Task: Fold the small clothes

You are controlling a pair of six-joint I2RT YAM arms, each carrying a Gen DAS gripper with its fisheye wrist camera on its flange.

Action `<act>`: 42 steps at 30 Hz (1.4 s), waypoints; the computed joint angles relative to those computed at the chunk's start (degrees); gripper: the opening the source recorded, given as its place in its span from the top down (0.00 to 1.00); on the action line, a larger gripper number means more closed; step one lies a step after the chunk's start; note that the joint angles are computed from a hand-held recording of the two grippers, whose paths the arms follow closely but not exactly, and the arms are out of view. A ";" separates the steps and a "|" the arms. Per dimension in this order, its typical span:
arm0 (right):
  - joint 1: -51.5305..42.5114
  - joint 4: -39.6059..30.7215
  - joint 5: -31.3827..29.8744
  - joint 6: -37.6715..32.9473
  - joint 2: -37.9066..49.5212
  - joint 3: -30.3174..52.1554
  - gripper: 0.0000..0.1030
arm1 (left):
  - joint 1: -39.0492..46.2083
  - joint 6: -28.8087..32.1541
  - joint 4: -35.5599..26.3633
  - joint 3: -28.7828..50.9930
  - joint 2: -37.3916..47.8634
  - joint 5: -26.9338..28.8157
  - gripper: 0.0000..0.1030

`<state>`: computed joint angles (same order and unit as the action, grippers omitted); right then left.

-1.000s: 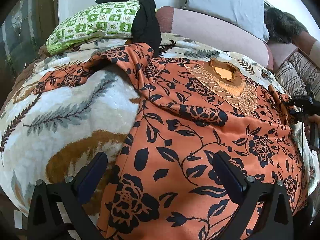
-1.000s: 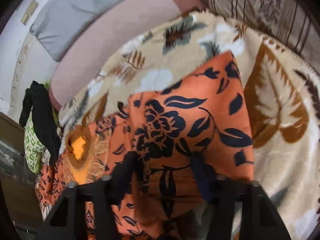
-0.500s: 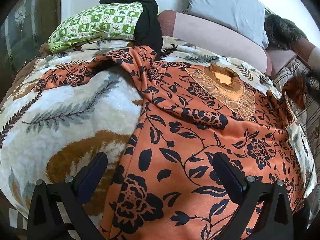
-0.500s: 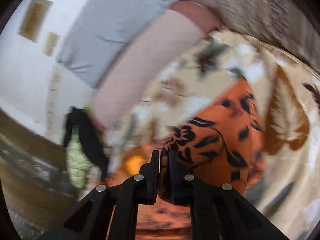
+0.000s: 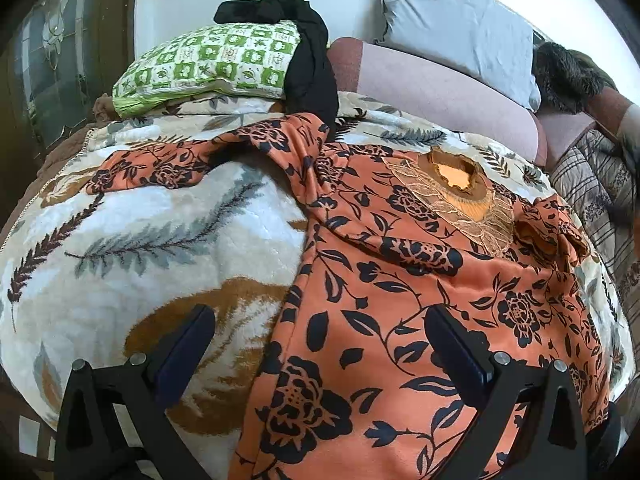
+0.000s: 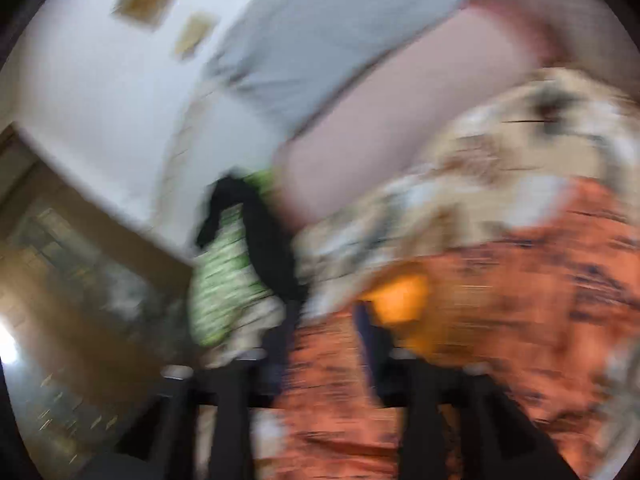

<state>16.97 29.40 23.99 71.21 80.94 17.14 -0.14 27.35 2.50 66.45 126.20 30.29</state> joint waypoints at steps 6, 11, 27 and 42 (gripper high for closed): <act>-1.48 30.12 -4.38 15.06 22.42 -11.88 0.19 | -2.18 1.95 0.95 -3.02 -1.45 -0.44 0.00; -4.16 27.91 -9.07 16.57 33.80 -1.72 0.20 | -1.61 2.42 1.48 -4.34 -2.43 -0.48 0.00; 3.22 -33.25 -3.04 -7.92 -3.48 26.73 0.93 | 2.84 3.21 0.55 -2.14 -0.02 3.59 0.00; -3.60 -11.70 -31.39 -8.64 32.05 38.79 0.10 | 1.14 5.11 -1.38 1.78 -1.05 3.80 0.00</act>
<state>13.36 17.70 -7.40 62.57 112.99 55.94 0.99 32.46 1.12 68.23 125.15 34.09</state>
